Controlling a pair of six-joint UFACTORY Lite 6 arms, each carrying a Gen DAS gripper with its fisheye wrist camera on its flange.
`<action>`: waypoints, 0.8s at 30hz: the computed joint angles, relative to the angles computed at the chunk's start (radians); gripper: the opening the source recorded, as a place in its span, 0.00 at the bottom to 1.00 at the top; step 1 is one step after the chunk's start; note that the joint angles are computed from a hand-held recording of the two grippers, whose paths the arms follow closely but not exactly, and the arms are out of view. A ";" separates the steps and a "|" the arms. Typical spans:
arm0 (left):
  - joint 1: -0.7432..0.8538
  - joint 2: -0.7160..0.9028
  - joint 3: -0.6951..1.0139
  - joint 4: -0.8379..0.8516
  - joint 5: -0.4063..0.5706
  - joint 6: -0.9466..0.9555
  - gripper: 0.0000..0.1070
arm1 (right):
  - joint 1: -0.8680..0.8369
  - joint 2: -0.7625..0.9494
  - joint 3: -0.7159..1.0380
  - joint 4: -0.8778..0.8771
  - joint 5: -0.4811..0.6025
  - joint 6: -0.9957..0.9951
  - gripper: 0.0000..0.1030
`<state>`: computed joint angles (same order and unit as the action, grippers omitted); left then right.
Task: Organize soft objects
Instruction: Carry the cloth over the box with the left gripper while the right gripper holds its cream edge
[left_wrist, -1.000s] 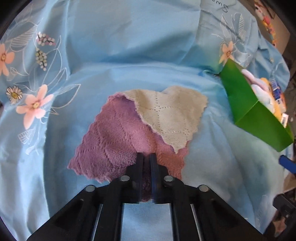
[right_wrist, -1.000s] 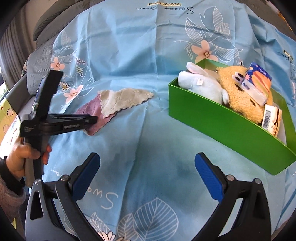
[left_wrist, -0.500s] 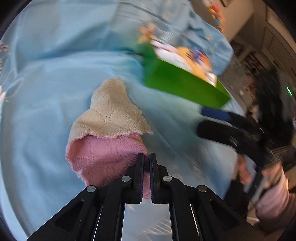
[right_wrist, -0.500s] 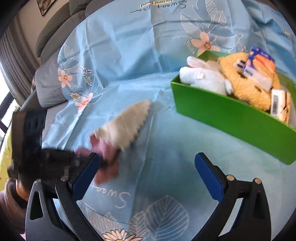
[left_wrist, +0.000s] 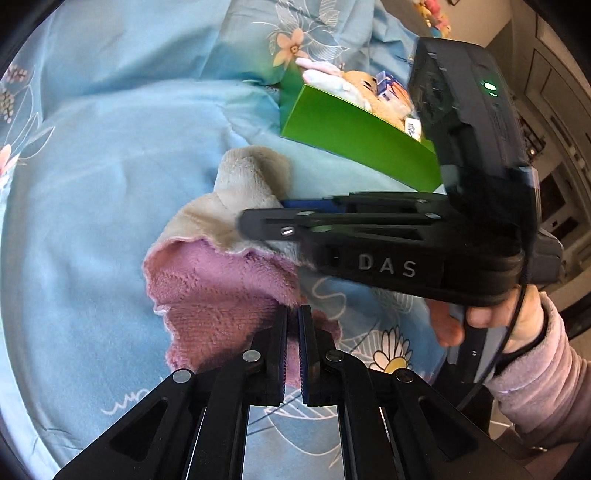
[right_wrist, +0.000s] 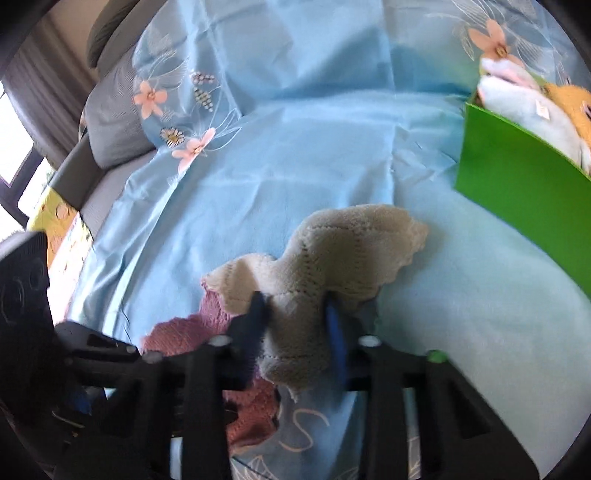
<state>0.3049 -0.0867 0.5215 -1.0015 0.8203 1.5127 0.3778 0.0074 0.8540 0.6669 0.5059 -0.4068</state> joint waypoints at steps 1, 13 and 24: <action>-0.007 0.004 0.002 -0.007 -0.006 -0.006 0.04 | -0.011 -0.005 0.000 0.023 0.011 -0.029 0.10; -0.180 -0.161 0.100 -0.066 0.061 -0.167 0.04 | -0.301 -0.379 -0.010 0.018 0.179 -0.114 0.09; -0.683 0.239 0.745 -0.003 -0.189 -0.547 0.04 | -0.777 -0.199 0.384 0.091 0.345 -0.359 0.10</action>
<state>-0.3780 0.1523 1.2669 -1.0048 0.6316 0.9658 -0.3994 -0.1920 1.2378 0.7578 0.8513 -0.7660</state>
